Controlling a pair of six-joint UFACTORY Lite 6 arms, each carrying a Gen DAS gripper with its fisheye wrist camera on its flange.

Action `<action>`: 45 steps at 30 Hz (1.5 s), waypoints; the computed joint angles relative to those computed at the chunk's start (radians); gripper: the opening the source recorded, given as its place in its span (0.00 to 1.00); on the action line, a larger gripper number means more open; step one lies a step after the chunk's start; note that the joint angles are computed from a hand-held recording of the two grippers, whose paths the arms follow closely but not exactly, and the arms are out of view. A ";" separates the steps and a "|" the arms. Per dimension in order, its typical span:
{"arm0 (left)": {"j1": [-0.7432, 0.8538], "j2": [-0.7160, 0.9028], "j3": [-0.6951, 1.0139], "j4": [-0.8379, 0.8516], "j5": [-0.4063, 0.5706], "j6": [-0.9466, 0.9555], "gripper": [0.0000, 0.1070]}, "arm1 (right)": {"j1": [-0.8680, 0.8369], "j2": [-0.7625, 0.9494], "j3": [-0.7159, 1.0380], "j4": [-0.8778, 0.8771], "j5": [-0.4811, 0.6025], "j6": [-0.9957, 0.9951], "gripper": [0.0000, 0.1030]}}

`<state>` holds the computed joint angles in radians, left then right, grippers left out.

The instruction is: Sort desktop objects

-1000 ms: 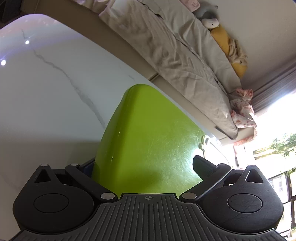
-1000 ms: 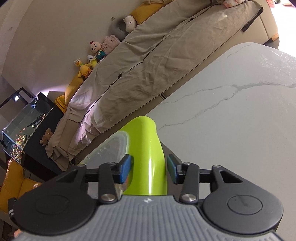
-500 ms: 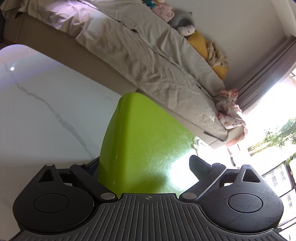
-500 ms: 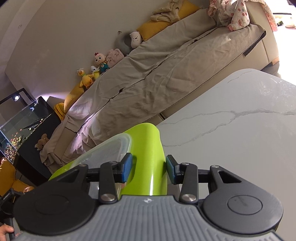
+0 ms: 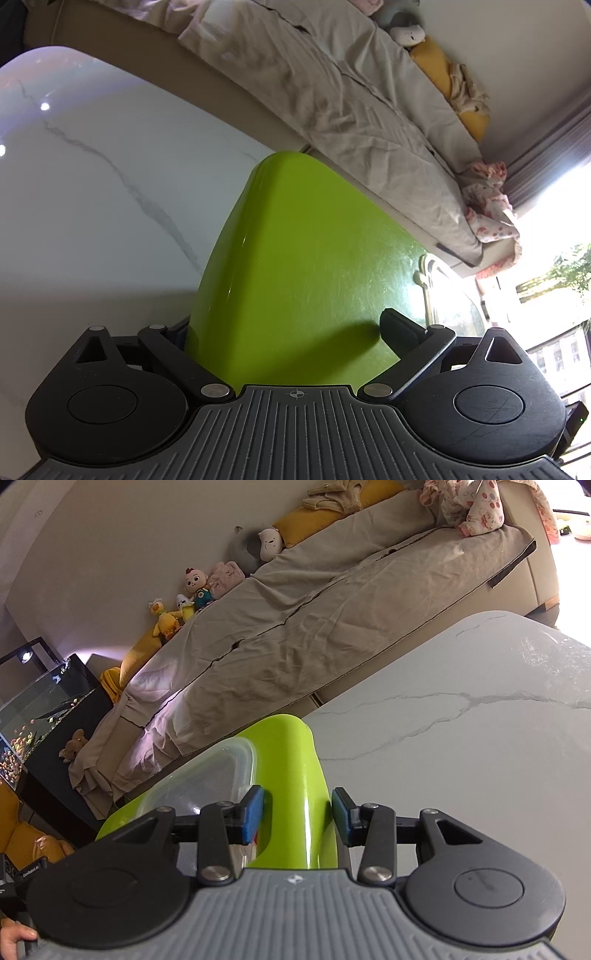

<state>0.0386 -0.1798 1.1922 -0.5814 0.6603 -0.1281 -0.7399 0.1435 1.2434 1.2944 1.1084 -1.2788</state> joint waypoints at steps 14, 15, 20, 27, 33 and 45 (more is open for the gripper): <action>0.068 -0.209 -0.113 0.048 0.042 -0.032 0.93 | -0.028 -0.172 0.036 -0.011 -0.038 0.018 0.76; 0.070 -0.243 -0.126 0.067 0.054 -0.057 0.93 | 0.022 -0.187 0.082 -0.068 -0.057 0.054 0.81; 0.038 -0.435 -0.190 0.196 0.121 -0.229 0.93 | 0.465 -0.074 0.429 -0.451 -0.139 0.417 0.68; -0.422 -0.571 -0.169 0.580 0.276 -0.639 0.96 | 0.958 0.379 0.946 -1.076 -0.170 1.061 0.62; -0.462 -0.564 -0.229 0.591 0.262 -0.652 0.96 | 1.024 0.510 1.057 -1.116 -0.063 1.147 0.60; -0.397 -0.445 -0.281 0.441 0.117 -0.527 0.96 | 0.980 0.499 1.095 -1.041 0.007 1.117 0.61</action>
<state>-0.3587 -0.6250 0.9113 -0.1408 0.7770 -0.6548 0.2404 0.6421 2.3382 0.2534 1.1150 -0.1621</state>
